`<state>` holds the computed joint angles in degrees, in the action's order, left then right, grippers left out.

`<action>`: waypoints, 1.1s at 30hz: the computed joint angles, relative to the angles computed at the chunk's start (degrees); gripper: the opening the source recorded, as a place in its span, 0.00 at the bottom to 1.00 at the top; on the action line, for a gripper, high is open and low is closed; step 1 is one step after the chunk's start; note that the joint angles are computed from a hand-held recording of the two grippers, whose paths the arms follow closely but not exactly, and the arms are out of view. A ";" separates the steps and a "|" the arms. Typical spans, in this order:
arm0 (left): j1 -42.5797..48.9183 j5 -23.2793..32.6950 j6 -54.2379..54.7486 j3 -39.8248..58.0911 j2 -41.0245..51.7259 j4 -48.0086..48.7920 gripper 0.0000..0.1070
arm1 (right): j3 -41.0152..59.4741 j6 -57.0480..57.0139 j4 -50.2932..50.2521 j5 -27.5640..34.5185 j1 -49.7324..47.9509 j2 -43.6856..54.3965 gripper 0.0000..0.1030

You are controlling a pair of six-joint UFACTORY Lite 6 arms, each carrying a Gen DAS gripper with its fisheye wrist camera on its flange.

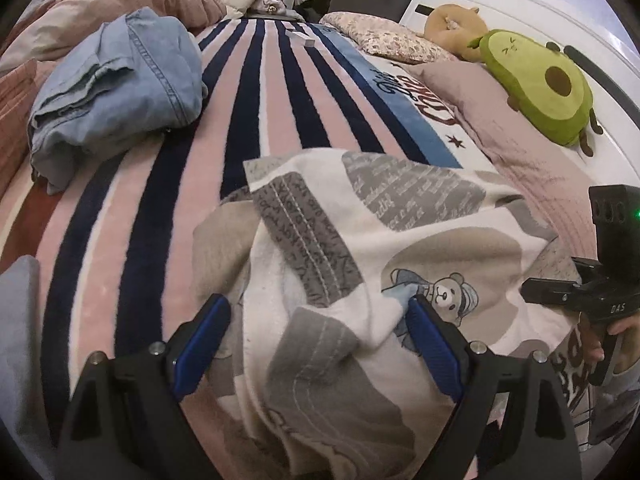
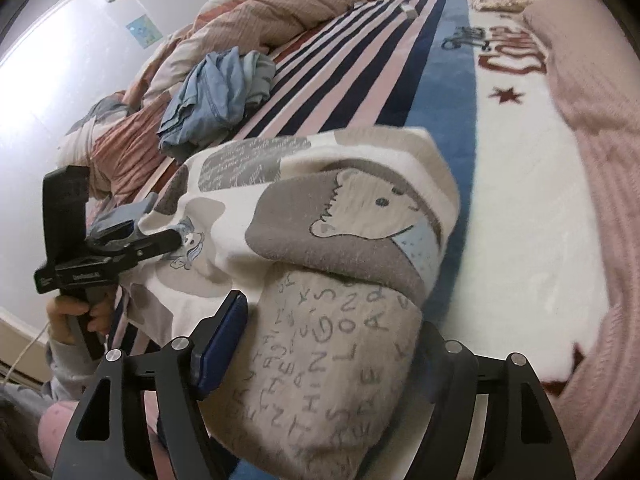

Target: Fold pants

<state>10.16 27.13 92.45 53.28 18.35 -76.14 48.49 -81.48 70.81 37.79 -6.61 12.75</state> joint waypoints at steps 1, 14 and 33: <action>-0.12 -0.20 0.79 -0.20 0.10 -0.56 0.82 | 0.53 -0.52 0.56 0.63 0.30 1.08 0.67; -2.56 -2.78 7.14 -4.93 -4.87 -5.81 0.29 | -1.72 -4.04 3.70 -2.16 5.65 -2.47 0.26; 18.22 15.38 3.50 -11.18 -27.20 6.57 0.09 | -2.22 10.95 -1.63 -8.73 20.74 -17.75 0.19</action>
<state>28.38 42.51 95.95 42.10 -8.85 -69.57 46.27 -70.54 69.18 29.06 14.14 -5.00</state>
